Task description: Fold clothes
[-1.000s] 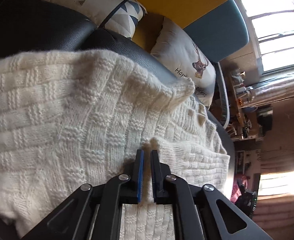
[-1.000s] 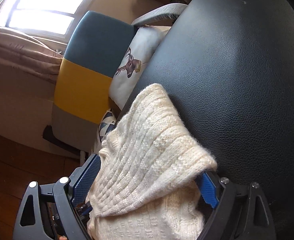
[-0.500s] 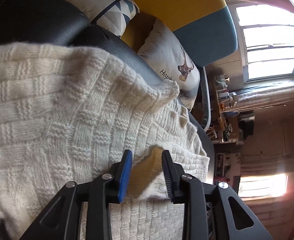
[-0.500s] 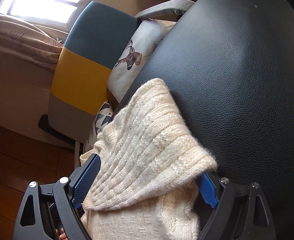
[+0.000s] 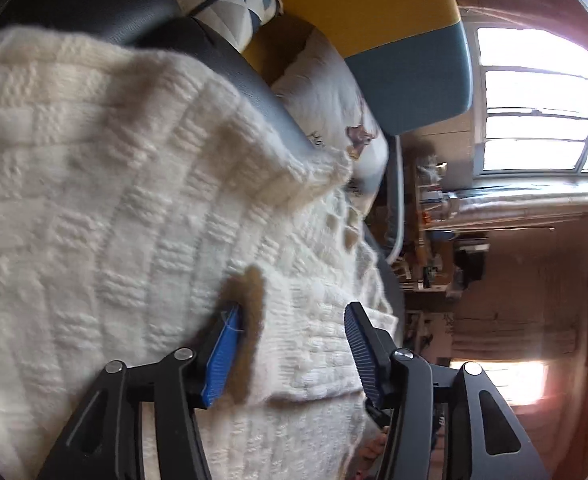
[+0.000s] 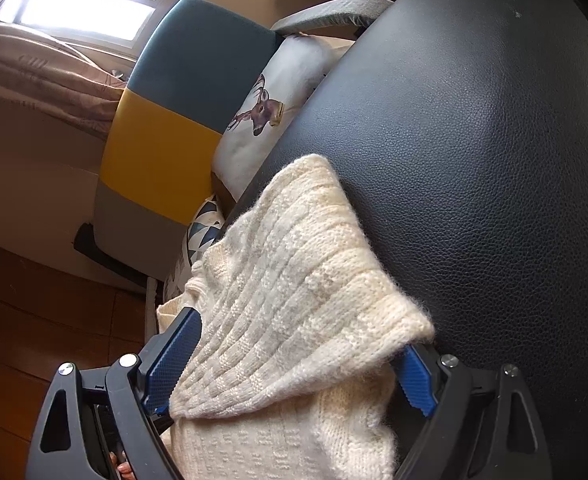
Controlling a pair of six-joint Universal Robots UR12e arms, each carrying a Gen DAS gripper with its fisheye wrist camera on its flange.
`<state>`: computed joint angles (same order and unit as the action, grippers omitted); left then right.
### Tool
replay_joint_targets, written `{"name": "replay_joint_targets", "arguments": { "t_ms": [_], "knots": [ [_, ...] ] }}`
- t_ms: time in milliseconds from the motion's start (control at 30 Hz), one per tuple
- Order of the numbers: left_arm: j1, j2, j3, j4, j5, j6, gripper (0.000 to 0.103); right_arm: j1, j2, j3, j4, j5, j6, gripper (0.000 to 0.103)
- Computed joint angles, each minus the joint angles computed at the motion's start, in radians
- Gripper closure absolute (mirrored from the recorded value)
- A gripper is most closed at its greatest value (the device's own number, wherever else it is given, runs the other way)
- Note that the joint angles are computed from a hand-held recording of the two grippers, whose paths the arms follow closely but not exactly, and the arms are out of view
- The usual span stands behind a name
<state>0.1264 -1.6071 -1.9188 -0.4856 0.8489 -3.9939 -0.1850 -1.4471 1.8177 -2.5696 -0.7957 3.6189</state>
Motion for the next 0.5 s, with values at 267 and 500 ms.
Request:
{"name": "replay_joint_targets", "arguments": {
  "t_ms": [267,500],
  "knots": [
    [-0.057,-0.005,0.072,-0.158,0.143,0.176,0.096,0.005,-0.005,-0.006,-0.006,-0.011,0.008,0.012],
    [-0.040,0.034,0.074,-0.085,0.230,0.183,0.097,-0.007,0.019,0.021,-0.121,0.123,0.126,0.012]
  ]
}}
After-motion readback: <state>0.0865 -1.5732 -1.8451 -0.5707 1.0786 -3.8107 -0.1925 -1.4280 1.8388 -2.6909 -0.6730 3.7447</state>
